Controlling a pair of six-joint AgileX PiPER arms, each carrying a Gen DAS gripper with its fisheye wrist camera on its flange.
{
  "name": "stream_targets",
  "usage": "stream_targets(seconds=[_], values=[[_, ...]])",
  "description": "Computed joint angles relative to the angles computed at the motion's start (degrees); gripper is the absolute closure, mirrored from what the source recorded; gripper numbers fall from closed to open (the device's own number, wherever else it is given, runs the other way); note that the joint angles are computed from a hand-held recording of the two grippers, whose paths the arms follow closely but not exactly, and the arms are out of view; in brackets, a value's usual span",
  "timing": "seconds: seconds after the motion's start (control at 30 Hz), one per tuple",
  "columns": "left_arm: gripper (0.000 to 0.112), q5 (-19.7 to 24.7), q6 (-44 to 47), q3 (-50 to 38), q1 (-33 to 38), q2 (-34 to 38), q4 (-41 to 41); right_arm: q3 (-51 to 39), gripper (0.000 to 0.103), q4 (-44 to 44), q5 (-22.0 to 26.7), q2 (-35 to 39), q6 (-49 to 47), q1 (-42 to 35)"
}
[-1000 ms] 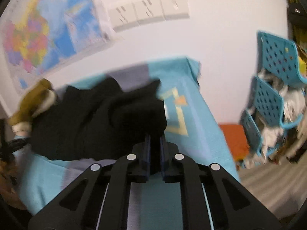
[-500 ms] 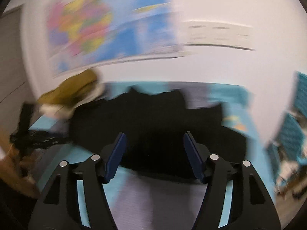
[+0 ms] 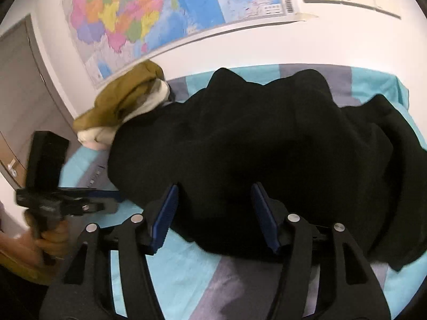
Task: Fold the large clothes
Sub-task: 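Grasp the folded black jacket bundle with both grippers and lift it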
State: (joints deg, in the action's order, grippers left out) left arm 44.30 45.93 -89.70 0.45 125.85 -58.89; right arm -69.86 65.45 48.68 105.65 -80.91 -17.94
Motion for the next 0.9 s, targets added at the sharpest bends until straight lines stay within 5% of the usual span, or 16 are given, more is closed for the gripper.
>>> stream_targets(seconds=[0.1, 0.43, 0.67, 0.9], values=[[0.028, 1.3, -0.9, -2.8, -0.4, 2.0, -2.2, 2.0, 0.039, 1.2, 4.6, -1.2, -0.5, -3.7], [0.028, 1.8, -8.4, -10.1, 1.1, 7.6, -10.0, 2.3, 0.02, -1.1, 16.8, 1.4, 8.2, -14.7], [0.028, -2.2, -16.9, -17.0, -1.0, 10.2, -3.7, 0.0, 0.016, 2.9, 16.4, 5.6, 13.7, -19.5], [0.028, -4.2, -30.6, -24.4, -3.9, 12.1, 11.7, -1.3, 0.01, 6.6, 5.8, 6.0, 17.8, -15.7]])
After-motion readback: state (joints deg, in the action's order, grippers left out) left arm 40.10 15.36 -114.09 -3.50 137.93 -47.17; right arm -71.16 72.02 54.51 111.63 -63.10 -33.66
